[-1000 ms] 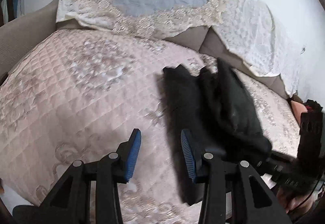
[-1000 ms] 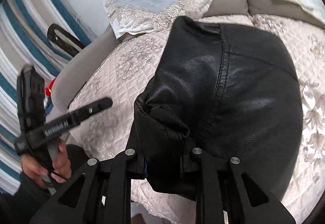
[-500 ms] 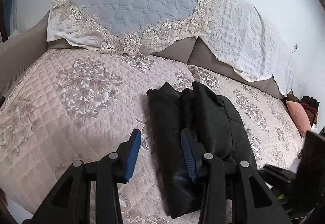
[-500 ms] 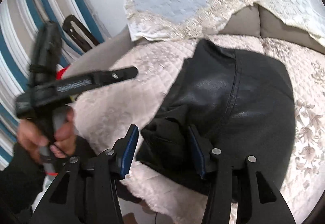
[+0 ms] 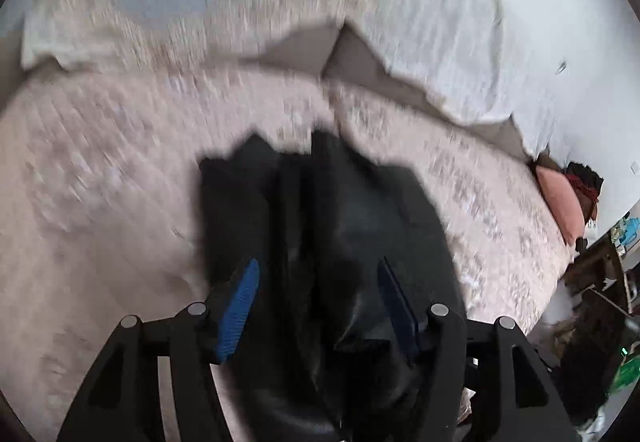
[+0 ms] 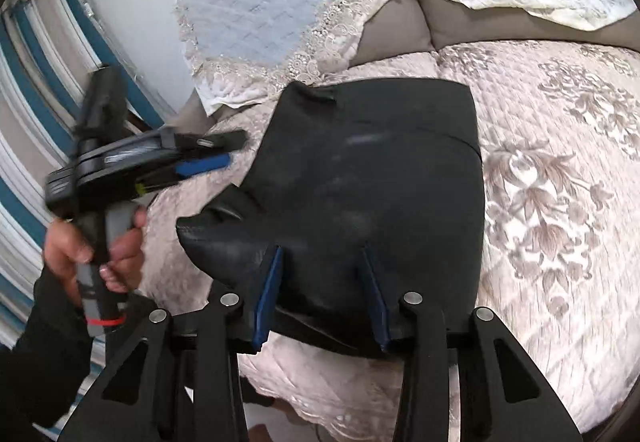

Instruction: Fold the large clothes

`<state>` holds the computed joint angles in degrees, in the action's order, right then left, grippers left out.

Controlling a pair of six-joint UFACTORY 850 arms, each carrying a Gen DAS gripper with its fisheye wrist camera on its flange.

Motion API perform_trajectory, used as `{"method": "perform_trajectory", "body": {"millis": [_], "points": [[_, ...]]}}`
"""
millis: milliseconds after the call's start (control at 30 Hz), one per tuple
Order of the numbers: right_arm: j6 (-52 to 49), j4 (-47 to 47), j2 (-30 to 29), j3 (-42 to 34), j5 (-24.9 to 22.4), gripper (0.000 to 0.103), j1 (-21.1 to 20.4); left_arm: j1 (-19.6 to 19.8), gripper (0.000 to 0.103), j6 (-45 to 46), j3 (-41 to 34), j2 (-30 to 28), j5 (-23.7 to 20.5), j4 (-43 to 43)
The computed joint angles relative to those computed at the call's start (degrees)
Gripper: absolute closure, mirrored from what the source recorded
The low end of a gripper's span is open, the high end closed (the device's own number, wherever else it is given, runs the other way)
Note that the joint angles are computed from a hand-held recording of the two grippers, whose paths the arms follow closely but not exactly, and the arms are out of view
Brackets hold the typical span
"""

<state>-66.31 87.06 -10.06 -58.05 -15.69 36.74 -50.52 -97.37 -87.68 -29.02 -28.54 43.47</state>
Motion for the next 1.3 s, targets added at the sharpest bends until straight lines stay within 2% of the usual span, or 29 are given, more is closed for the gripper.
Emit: {"method": "perform_trajectory", "body": {"millis": [67,100,133,167,200,233,267,367,400,500,600,733,867,1000,1067,1200,1300], "points": [[-0.2,0.0,0.0,0.1,-0.1,0.063,0.0,1.0,0.04,4.2,-0.8,-1.9,2.0,-6.9],[0.5,-0.9,0.1,0.3,-0.1,0.063,0.0,1.2,0.04,2.9,-0.4,-2.2,3.5,-7.2],[0.9,-1.5,0.0,0.1,-0.1,0.063,0.0,1.1,0.052,0.0,0.5,-1.9,4.9,-5.1],[1.2,-1.9,0.0,0.1,-0.2,0.063,-0.1,0.9,0.073,-2.6,1.1,-1.6,6.4,-2.8],[1.7,-2.4,0.0,0.1,-0.2,0.064,-0.1,0.6,0.08,-3.9,1.0,-1.6,6.3,-1.0],[2.4,-3.2,-0.1,-0.1,-0.3,0.064,-0.1,0.0,0.093,-6.0,0.6,-1.5,4.5,2.2],[3.7,-4.6,-0.1,-0.4,-0.4,0.064,-0.1,-0.7,0.095,-9.2,0.8,-1.0,3.3,6.4],[-1.8,0.0,1.3,0.4,0.6,0.065,0.7,-2.5,0.096,-21.9,4.2,1.8,0.8,19.9],[-2.0,-0.1,1.0,0.3,0.5,0.065,0.7,-2.7,0.096,-23.3,5.4,2.4,0.7,21.1],[-2.3,-0.1,-0.6,0.0,0.0,0.066,0.6,-2.0,0.095,-22.1,7.3,1.5,1.7,17.8],[0.0,-2.7,-0.5,-0.1,0.7,0.067,0.7,-2.1,0.095,-27.6,8.8,1.7,2.5,21.8],[-2.3,-0.8,1.8,1.1,2.5,0.067,0.9,-3.4,0.095,-21.2,7.1,2.1,-2.0,18.3],[1.1,-4.4,0.7,1.0,2.7,0.068,1.0,-4.4,0.095,-18.4,5.7,3.6,-6.8,16.9],[1.2,-5.2,-0.1,0.2,3.2,0.068,1.6,-5.1,0.095,-13.1,-1.5,2.5,-12.7,17.0],[0.2,-3.7,-0.3,0.1,2.7,0.068,1.3,-4.6,0.095,-10.6,-6.8,0.2,-13.3,15.7],[1.1,-4.7,0.3,0.3,2.3,0.068,1.0,-2.8,0.094,-6.6,-17.2,-7.4,-13.8,15.4],[0.6,-4.2,2.7,1.5,3.2,0.068,0.3,-1.4,0.094,1.2,-22.3,-13.5,-17.4,8.1]]}}
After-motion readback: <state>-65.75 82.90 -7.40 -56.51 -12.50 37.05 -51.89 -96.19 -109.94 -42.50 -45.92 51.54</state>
